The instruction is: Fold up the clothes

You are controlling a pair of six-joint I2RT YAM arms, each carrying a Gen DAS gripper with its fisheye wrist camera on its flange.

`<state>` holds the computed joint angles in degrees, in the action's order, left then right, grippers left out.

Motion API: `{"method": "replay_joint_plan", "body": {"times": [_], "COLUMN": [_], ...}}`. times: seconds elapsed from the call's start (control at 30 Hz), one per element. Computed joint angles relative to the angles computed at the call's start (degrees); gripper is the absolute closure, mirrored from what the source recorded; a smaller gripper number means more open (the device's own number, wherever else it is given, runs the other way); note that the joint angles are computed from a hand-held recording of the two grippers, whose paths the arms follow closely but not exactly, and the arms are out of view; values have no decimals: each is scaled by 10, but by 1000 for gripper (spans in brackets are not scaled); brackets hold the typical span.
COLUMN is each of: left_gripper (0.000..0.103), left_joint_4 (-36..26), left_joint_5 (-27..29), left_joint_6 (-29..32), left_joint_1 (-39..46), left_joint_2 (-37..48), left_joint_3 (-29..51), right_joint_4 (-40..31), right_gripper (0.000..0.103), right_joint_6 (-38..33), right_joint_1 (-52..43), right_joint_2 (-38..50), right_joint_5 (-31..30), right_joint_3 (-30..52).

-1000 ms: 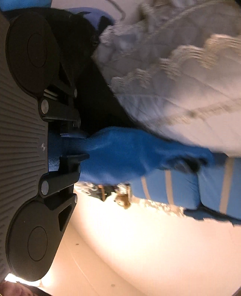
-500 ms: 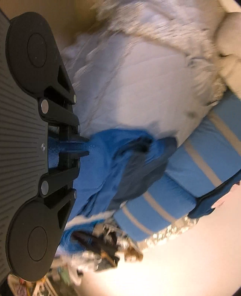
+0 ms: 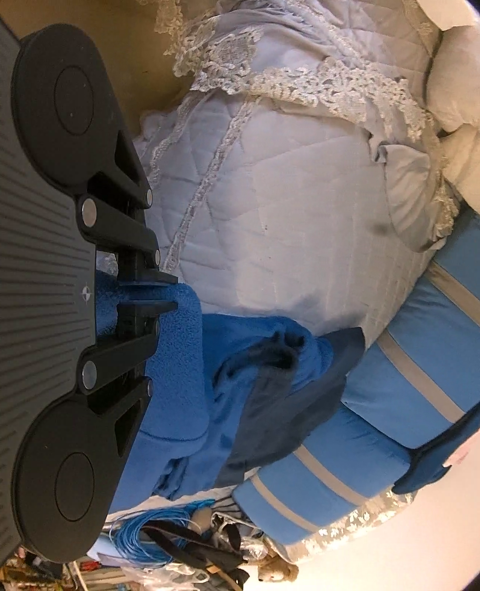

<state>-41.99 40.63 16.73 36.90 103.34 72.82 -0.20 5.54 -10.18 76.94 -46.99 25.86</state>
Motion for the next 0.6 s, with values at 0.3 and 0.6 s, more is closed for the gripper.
{"method": "replay_joint_plan", "body": {"times": [0.3,0.6], "left_gripper": [96,96], "left_joint_4": [-33,-192], "left_joint_5": [40,157], "left_joint_6": [30,178], "left_joint_1": [29,90], "left_joint_2": [12,61], "left_joint_3": [1,48], "right_joint_4": [234,268], "right_gripper": [33,94], "right_joint_6": [138,244], "right_joint_1": [-2,-27], "right_joint_2": [213,87], "right_joint_5": [-226,-258], "right_joint_3": [-75,-145]}}
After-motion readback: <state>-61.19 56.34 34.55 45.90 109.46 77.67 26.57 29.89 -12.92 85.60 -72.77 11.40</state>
